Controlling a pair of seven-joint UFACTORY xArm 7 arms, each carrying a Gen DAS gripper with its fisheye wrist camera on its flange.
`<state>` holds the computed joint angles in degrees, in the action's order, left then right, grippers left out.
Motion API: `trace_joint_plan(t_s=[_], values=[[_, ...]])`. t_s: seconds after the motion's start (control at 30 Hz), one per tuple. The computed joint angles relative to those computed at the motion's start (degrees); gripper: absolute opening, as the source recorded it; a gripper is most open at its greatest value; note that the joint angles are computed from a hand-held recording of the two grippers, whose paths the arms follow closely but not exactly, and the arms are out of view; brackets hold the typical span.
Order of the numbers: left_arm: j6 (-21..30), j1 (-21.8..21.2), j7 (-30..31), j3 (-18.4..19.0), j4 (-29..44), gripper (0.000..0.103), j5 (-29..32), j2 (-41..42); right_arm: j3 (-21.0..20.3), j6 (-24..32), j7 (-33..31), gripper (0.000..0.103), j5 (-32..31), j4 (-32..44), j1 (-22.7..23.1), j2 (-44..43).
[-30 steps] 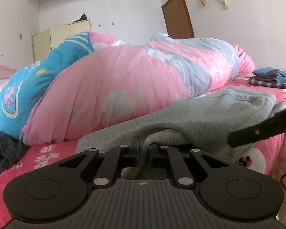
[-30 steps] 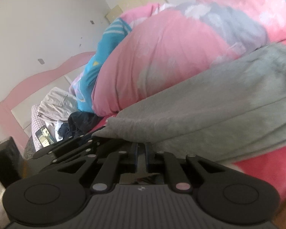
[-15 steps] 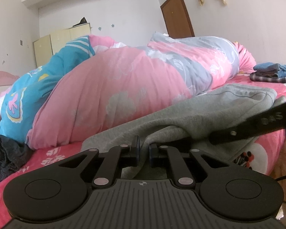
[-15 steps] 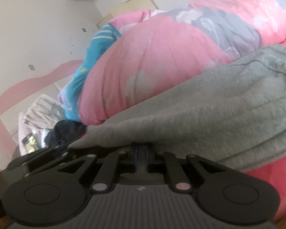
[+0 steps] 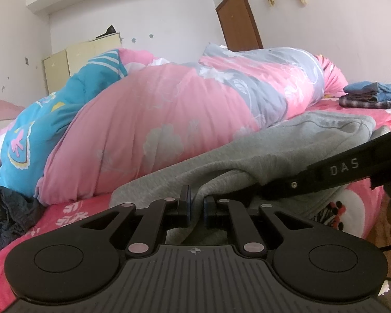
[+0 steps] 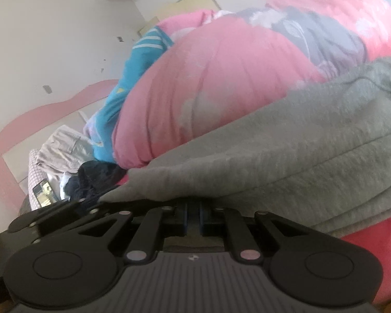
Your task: Fold clothes
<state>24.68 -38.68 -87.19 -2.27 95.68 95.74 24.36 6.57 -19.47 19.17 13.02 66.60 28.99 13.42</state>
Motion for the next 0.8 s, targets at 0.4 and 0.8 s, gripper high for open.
trace_joint_plan(t_s=[0.4,0.8], values=[[2.6,-1.1,5.0,0.1,-1.9,0.008,-1.9,-0.2,-12.4,1.1,-10.4,0.008,13.8,6.3,13.1,5.7],[7.8,-1.6,6.9,-2.1,-7.6,0.023,-4.9,-4.9,-12.1,1.2,-13.4,0.008,17.8,7.3,13.4,6.3]])
